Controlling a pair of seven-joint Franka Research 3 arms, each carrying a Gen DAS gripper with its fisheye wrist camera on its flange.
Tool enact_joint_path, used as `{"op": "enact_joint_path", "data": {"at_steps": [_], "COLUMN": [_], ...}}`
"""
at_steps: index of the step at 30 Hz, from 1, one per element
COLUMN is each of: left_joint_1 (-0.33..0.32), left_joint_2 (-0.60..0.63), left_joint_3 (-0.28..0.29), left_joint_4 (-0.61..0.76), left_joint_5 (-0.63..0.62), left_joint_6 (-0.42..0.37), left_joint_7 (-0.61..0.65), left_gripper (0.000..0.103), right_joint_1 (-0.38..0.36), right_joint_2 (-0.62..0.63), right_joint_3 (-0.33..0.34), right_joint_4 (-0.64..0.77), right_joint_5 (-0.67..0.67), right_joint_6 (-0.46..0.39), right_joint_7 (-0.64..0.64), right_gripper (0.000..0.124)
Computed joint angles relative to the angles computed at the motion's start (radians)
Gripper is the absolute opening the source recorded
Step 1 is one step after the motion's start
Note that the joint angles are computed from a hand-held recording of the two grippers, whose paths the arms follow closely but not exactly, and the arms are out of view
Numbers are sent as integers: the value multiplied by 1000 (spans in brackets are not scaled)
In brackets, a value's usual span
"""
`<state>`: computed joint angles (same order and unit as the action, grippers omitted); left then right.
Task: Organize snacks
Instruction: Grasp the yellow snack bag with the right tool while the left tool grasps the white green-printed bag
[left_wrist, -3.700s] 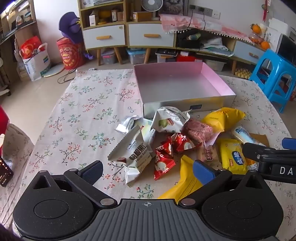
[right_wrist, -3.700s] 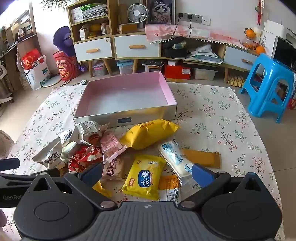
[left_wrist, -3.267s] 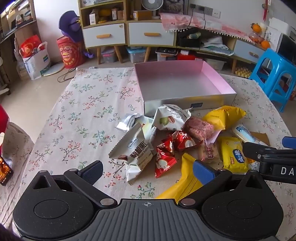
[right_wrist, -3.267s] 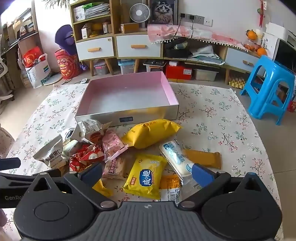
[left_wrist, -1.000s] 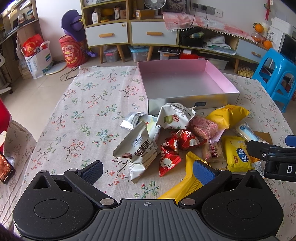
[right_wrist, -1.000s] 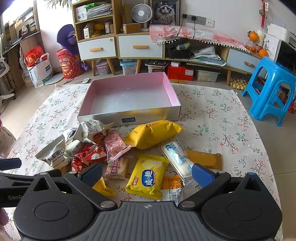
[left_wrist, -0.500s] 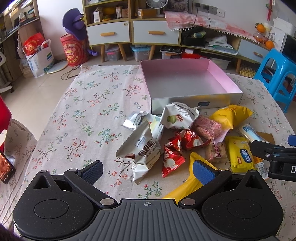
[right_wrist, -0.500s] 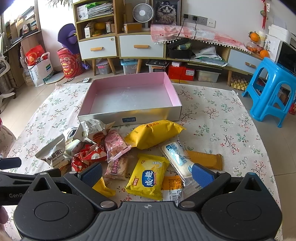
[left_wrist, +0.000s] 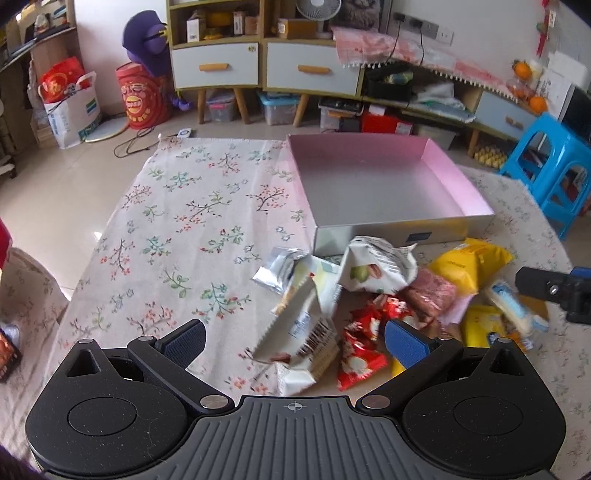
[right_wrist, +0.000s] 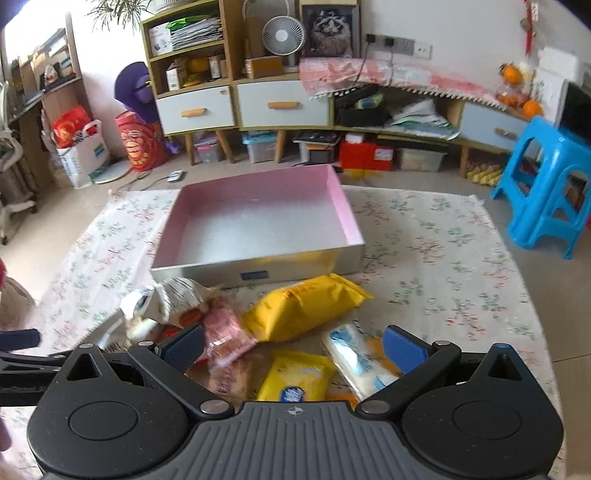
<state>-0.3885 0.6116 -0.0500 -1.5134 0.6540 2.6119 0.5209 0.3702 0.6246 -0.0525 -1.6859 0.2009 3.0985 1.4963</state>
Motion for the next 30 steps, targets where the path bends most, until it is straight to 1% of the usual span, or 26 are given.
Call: {"op": "enact_joint_path", "data": {"at_steps": [1, 3, 6, 7, 9, 10, 11, 13, 16, 18, 19, 22, 27, 30], "left_joint_1": [3, 8, 40, 51, 70, 74, 83, 105, 139, 143, 146, 164, 181, 196], "left_joint_2": [9, 28, 71, 87, 117, 135, 153, 196, 273, 312, 331, 356, 375, 382], "left_joint_3": [-1, -2, -29, -36, -42, -40, -45, -67, -125, -137, -145, -174, -200, -227], "left_joint_4": [12, 35, 82, 95, 109, 117, 125, 154, 240, 282, 302, 310, 298, 291], "left_joint_5": [1, 2, -40, -58, -89, -104, -122, -168, -234, -260, -273, -315, -373, -399], "left_joint_6": [2, 17, 60, 83, 162, 201, 238, 289, 295, 304, 306, 349, 409, 435], "left_joint_7": [11, 35, 115, 141, 178, 187, 206, 255, 365, 420, 449, 519, 606, 656], "left_gripper": [103, 103, 103, 103, 103, 101, 101, 101, 99, 97, 96, 96, 95, 94], "right_joint_1": [-15, -23, -42, -57, -90, -112, -127, -153, -167, -160, -162, -172, -161, -148], "right_joint_2": [10, 32, 72, 90, 126, 148, 168, 206, 264, 300, 316, 359, 418, 411], "right_joint_3": [15, 23, 41, 58, 97, 123, 139, 166, 174, 157, 155, 168, 152, 142], "right_joint_4": [23, 67, 139, 168, 228, 261, 292, 344, 423, 472, 495, 555, 638, 617], "right_joint_5": [3, 7, 17, 26, 52, 73, 94, 133, 172, 178, 181, 190, 180, 164], "right_joint_6": [-22, -57, -117, -141, -186, -209, -230, -266, -321, -350, -360, -366, -388, -356], "right_joint_7": [-6, -4, 7, 6, 2, -4, -1, 2, 27, 63, 74, 76, 116, 118], "right_gripper": [94, 94, 93, 91, 90, 86, 86, 84, 80, 79, 77, 76, 74, 74]}}
